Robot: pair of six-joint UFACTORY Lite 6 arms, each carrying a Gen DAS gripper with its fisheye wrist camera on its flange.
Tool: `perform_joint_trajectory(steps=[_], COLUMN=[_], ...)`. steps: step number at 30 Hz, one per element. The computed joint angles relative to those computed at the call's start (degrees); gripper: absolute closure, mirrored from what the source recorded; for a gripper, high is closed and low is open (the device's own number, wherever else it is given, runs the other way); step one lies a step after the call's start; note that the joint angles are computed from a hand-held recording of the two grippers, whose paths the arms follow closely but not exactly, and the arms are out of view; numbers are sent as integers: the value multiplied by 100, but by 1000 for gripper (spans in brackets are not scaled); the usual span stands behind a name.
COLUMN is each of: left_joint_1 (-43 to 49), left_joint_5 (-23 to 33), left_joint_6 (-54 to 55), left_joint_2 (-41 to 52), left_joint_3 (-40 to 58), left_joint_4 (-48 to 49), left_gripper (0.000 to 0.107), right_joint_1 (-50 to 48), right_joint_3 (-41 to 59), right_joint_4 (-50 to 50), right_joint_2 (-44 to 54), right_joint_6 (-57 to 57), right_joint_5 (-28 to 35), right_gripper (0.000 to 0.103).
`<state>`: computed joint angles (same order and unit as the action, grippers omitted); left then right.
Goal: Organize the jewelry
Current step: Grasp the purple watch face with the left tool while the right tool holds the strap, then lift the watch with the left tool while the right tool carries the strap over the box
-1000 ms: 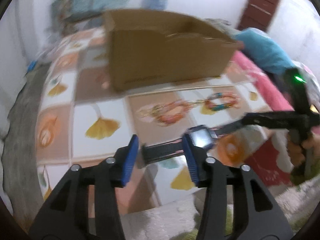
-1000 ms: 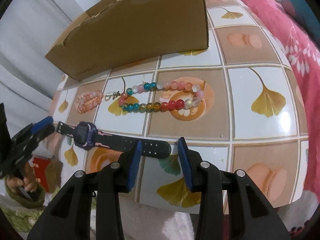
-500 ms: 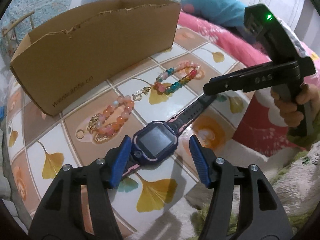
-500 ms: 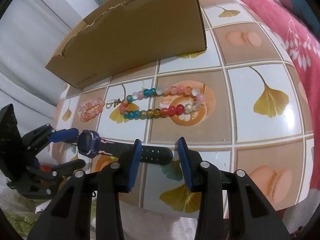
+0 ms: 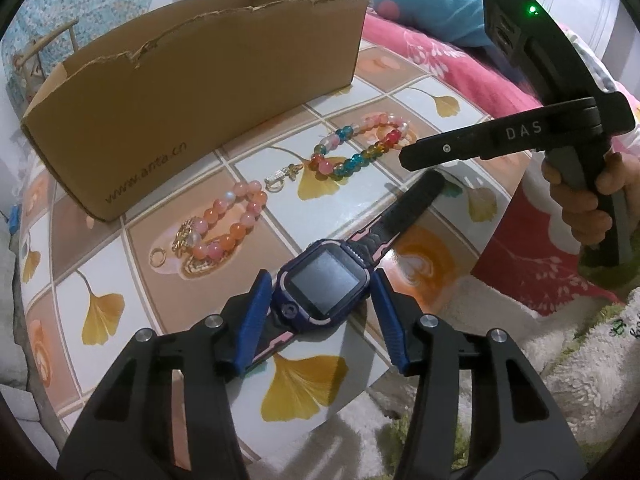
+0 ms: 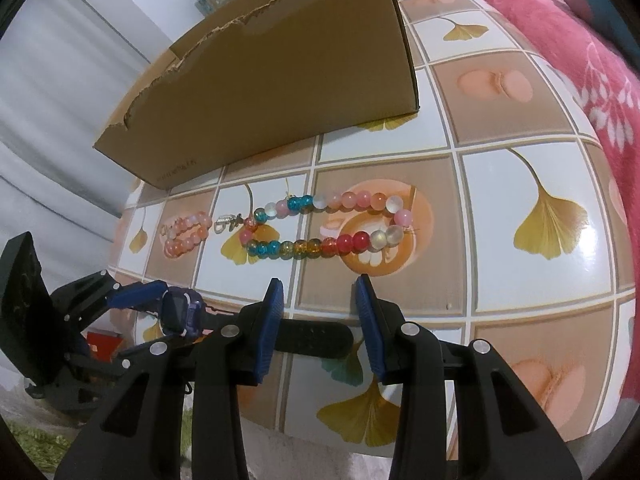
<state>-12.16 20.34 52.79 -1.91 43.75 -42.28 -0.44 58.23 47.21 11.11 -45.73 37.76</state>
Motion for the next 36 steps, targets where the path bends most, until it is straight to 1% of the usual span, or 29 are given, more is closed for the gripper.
perform_joint_trajectory(steps=[4,9,12,14,17,19,20,22,23,26,30,35,36], left_joint_1=[-30,-216,-187,-187,-228,-171,-119,22,113,385,686,1195,1290], left_joint_5=[29,-345,-414,-445,-552,-517,-471,-316,-203,152,544,1216,1340], left_joint_6=[118,127,470,588,680,862,1013,1340,1549,2160,2802,3507,3607], left_joint_2=[192,245,260,255,192,125,66,23,31,61,86,252,286], left_joint_3=[155,23,-31,-53,-145,-209,-250,-267,-263,-289,-356,-421,-426], left_joint_4=[43,234,-104,-268,-432,-676,-840,-1212,-1464,-2145,-2767,-3474,-3561], left_gripper=[55,56,56,57,57,57,58,58,58,58,58,58,58], right_joint_1=[-18,-12,-45,-135,-435,-764,-871,-1048,-1068,-931,-632,-603,-597], right_joint_3=[-12,-63,-166,-235,-255,-246,-268,-362,-405,-503,-499,-627,-648], right_joint_4=[56,40,56,55,258,549,674,993,1121,1537,1927,2721,2817], right_joint_2=[2,-49,-188,-348,-442,-333,-278,-84,15,264,542,1080,1081], right_joint_6=[-18,31,18,2,-83,-154,-177,-202,-197,-174,24,14,29], right_joint_5=[6,-20,-33,64,554,1196,1422,1960,2119,2298,2213,2624,2614], right_gripper=[66,66,66,66,66,64,61,60,60,60,60,61,61])
